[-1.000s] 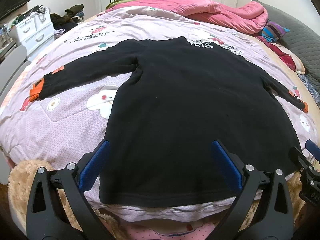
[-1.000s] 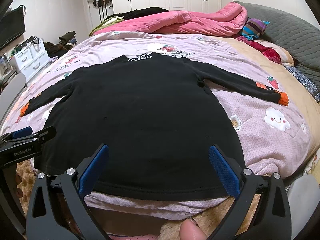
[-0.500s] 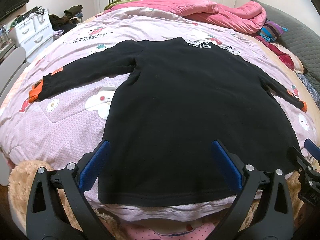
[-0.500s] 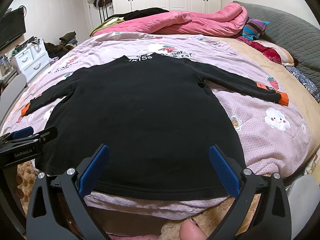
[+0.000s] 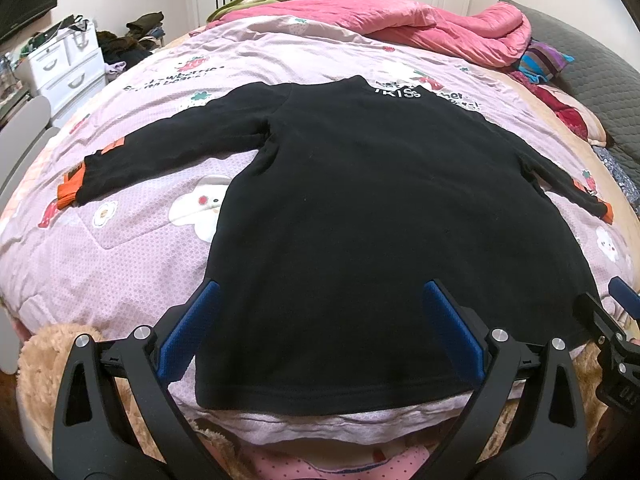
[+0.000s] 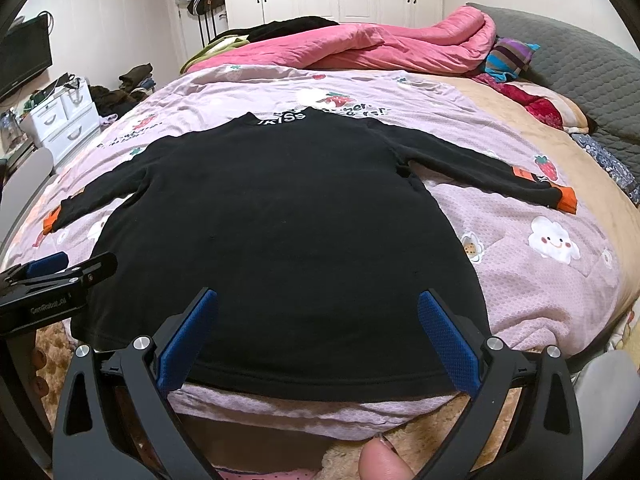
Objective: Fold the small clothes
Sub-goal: 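Move the right gripper toward the orange cuff of the nearest sleeve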
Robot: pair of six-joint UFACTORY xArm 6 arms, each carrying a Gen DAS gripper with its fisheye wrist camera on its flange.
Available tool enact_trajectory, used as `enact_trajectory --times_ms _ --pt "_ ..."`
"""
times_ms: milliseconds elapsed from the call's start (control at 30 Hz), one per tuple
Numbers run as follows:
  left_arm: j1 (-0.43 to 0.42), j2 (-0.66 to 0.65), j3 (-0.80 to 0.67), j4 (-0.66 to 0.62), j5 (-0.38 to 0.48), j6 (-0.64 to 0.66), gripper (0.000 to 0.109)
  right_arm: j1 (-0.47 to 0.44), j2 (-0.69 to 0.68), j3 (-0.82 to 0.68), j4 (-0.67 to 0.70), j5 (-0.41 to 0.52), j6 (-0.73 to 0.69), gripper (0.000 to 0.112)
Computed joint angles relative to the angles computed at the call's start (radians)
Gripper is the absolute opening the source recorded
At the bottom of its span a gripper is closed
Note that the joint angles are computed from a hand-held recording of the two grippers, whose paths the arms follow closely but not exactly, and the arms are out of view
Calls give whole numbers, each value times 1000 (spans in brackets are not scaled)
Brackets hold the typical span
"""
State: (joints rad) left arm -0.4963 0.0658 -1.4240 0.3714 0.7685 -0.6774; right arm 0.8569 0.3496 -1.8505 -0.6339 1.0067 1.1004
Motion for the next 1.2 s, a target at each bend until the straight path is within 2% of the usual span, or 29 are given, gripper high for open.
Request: enact_trajectory --times_ms 400,667,833,1033,1200 --pt "5 31 -41 -22 -1 37 95 -7 37 -58 28 8 -41 99" --pt "23 103 -141 -68 25 73 95 -33 103 -172 57 37 -99 99" --pt "31 154 -218 -78 42 96 95 -65 142 -237 132 8 -143 99" --pt "39 221 -321 -119 69 141 95 -86 230 -388 172 45 -200 99" --pt "48 293 -439 -157 110 169 95 -100 360 -618 193 134 -256 99"
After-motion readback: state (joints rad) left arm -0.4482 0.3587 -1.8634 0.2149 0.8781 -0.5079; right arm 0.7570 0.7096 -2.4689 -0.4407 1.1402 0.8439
